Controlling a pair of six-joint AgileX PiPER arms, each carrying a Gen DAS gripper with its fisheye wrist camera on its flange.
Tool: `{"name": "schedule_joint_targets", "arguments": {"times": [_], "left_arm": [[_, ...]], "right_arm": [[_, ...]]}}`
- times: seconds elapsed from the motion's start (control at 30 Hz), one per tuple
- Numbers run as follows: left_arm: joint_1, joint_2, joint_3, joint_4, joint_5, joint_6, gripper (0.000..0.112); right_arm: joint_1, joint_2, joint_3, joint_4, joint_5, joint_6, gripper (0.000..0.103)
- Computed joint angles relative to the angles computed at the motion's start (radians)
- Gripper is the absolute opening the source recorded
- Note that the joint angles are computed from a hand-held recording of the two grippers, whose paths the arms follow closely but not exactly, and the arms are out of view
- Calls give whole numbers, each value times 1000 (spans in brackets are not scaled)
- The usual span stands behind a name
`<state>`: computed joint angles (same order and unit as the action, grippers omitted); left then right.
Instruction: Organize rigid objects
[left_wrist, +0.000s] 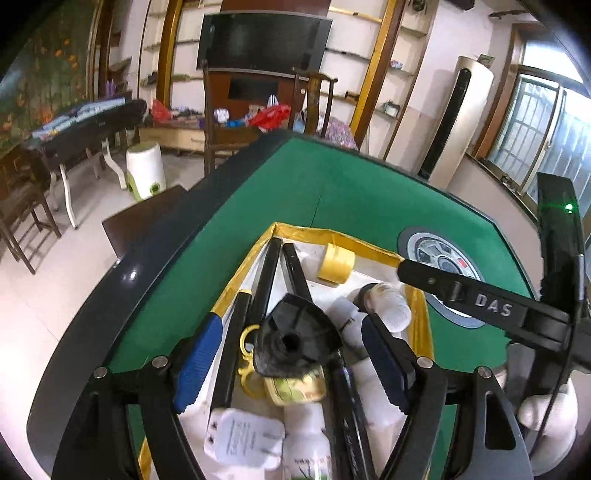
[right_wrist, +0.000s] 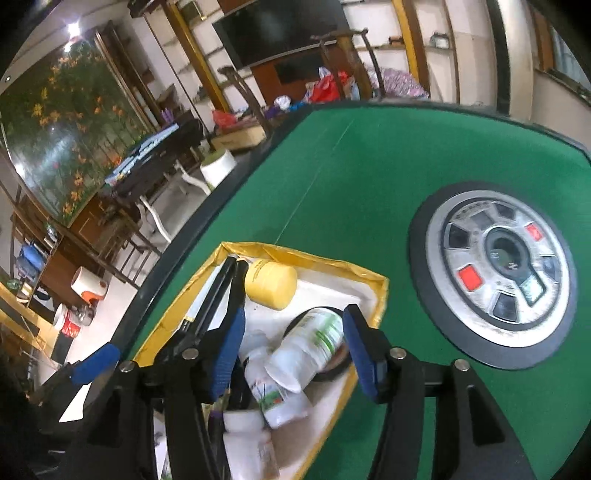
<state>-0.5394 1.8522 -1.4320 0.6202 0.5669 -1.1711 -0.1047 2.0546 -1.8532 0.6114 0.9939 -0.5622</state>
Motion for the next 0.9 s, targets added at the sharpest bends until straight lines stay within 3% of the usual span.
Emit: {"name": "schedule_joint_targets", "arguments": {"times": [0.13,0.2,0.33,0.47,0.57,0.67,0.73,0.83,0.9], "left_arm": [[-89,-52,57,189,52,-192,84],[-131,-66,70,270,100,-279,92],[-282,-74,91,514,318,-532,102],[-397,-47,88,610,518,-628,103],[-414,-72,129,602,487,-648,103],[-376,-85,117,484,389,-581,103],[-358,-78,95,399,371,-535,103],[-377,-64,79,385,416,-540,103],[-408,-36,40,392,500,-537,103]], "right_arm": [[-63,-130,179,56,-56,-112,57],[-107,-200,280,94,-91,-173,65],[-205,-308,466,216,-134,-299,69],[-300,-418,663,326,-164,-445,69],[-351,-492,778,379,-177,-549,71],[-368,-558,863,408,-212,-627,76],[-372,-602,911,428,-244,-674,76],[-379,-665,972,453,-304,-741,82],[-370,-696,1004,478,-357,-784,88]]}}
